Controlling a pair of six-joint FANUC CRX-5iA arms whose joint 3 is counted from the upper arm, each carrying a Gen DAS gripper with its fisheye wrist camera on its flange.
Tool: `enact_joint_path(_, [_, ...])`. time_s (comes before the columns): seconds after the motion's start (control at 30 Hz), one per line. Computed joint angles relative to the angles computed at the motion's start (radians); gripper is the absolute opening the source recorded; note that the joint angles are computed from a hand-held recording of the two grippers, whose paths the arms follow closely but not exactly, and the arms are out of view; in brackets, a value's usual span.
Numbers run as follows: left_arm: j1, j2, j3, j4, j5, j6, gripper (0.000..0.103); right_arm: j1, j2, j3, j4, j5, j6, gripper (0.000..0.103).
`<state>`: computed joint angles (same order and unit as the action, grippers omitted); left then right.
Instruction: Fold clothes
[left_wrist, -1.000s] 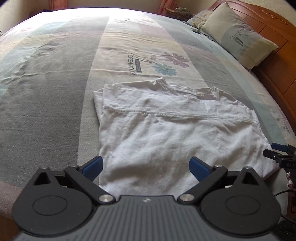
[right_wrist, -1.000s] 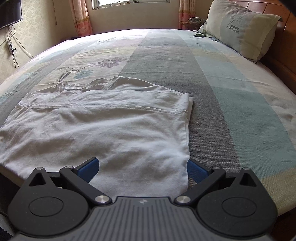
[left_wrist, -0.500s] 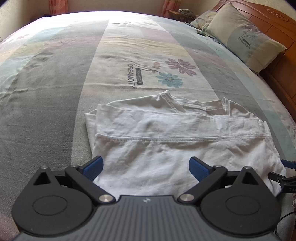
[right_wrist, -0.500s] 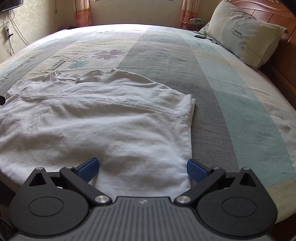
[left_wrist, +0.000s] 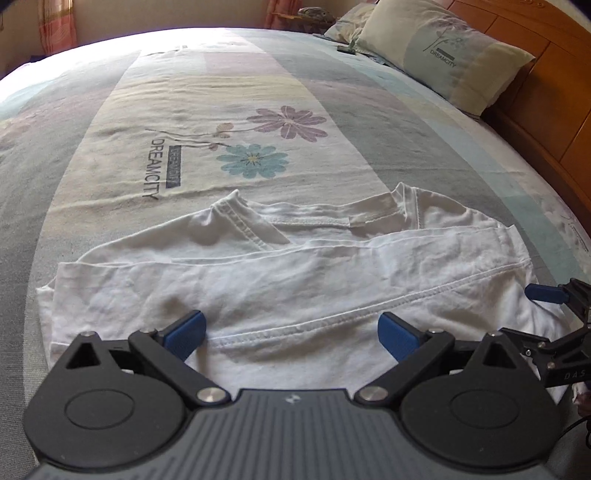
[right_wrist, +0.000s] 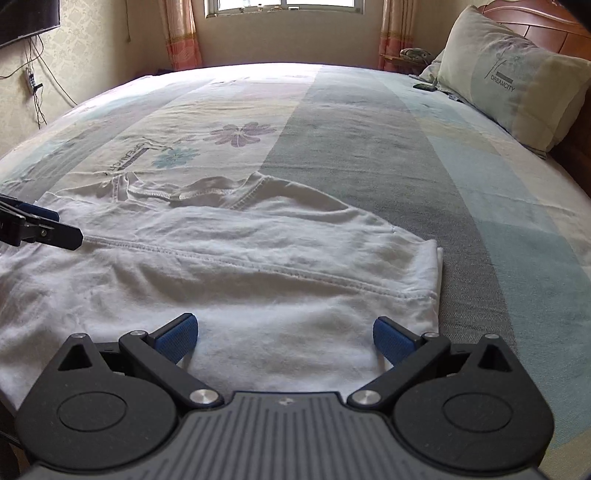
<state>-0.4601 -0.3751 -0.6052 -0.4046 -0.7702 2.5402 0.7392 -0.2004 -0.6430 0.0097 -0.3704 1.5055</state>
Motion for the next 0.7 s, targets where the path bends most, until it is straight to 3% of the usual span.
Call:
enact_joint_path(0.1, [0.069, -0.022, -0.017, 0.071, 0.066, -0.110, 0.099, -0.021, -0.018, -0.011, -0.091, 0.027, 0.102, 0.103])
enact_joint_path(0.2, [0.137, -0.008, -0.030, 0.124, 0.153, -0.188, 0.100, -0.014, -0.023, -0.031, -0.068, 0.053, 0.076, 0.103])
enact_joint_path(0.27, [0.180, 0.036, -0.028, 0.146, 0.181, -0.201, 0.100, -0.002, -0.027, -0.050, -0.017, 0.071, 0.023, 0.103])
enact_joint_path(0.4, [0.247, 0.095, -0.034, 0.156, 0.231, -0.183, 0.099, -0.013, -0.029, -0.038, -0.069, 0.060, 0.081, 0.103])
enact_joint_path(0.53, [0.251, 0.061, -0.033, 0.150, 0.214, -0.155, 0.099, -0.015, -0.035, -0.046, -0.080, 0.072, 0.100, 0.103])
enact_joint_path(0.63, [0.147, 0.040, 0.033, 0.018, 0.075, -0.024, 0.099, -0.009, -0.038, -0.064, -0.057, 0.098, 0.079, 0.103])
enact_joint_path(0.7, [0.104, 0.015, 0.047, 0.006, 0.007, 0.010, 0.100, -0.003, -0.039, -0.076, -0.025, 0.112, 0.045, 0.103])
